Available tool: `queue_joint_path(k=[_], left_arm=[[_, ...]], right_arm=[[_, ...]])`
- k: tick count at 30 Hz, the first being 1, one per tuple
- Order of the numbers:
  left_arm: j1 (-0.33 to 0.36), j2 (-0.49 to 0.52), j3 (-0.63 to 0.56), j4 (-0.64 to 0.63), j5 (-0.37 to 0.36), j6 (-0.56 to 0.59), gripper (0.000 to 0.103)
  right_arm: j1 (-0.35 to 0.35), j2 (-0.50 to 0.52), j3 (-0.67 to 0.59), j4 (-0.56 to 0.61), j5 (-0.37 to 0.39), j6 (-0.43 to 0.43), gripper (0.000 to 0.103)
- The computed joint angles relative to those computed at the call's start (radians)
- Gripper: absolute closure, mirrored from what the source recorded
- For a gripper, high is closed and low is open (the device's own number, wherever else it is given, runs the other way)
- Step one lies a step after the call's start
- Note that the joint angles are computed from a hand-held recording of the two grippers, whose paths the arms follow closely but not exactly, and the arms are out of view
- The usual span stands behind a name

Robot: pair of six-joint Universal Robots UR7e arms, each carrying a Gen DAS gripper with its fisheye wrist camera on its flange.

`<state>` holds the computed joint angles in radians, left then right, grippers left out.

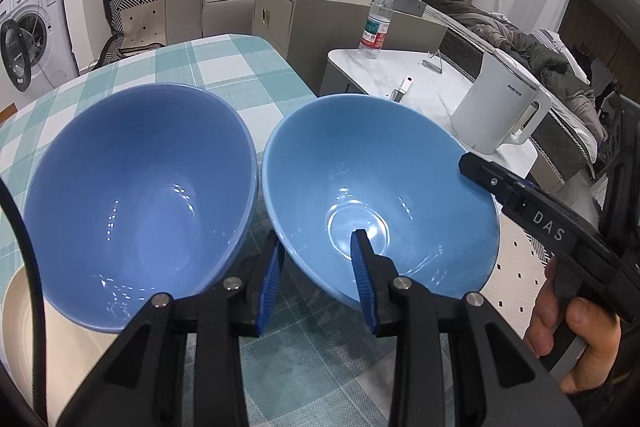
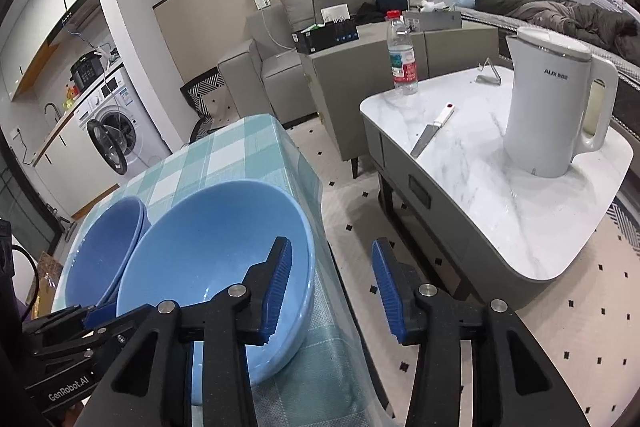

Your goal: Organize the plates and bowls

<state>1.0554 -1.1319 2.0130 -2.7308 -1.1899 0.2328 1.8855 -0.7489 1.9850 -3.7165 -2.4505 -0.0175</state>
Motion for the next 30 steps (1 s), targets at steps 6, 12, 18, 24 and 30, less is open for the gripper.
queue_joint_path(k=[6, 12, 18, 24, 30], left_arm=[[0.001, -0.002, 0.003, -0.001, 0.001, 0.004, 0.07], [0.003, -0.002, 0.003, 0.001, -0.006, 0.011, 0.07], [0.0, -0.002, 0.004, 0.006, -0.003, 0.014, 0.07], [-0.005, -0.003, 0.007, 0.004, 0.003, 0.018, 0.07], [-0.006, -0.005, 0.011, -0.004, 0.011, 0.022, 0.07]], right_arm=[[-0.029, -0.008, 0.007, 0.057, 0.049, 0.054, 0.063], [-0.034, -0.007, 0.004, 0.059, 0.089, 0.046, 0.083], [-0.016, 0.016, -0.018, 0.038, 0.07, -0.002, 0.083], [-0.018, 0.012, -0.011, 0.032, 0.082, -0.004, 0.083], [-0.008, 0.019, -0.014, 0.024, 0.071, -0.017, 0.083]])
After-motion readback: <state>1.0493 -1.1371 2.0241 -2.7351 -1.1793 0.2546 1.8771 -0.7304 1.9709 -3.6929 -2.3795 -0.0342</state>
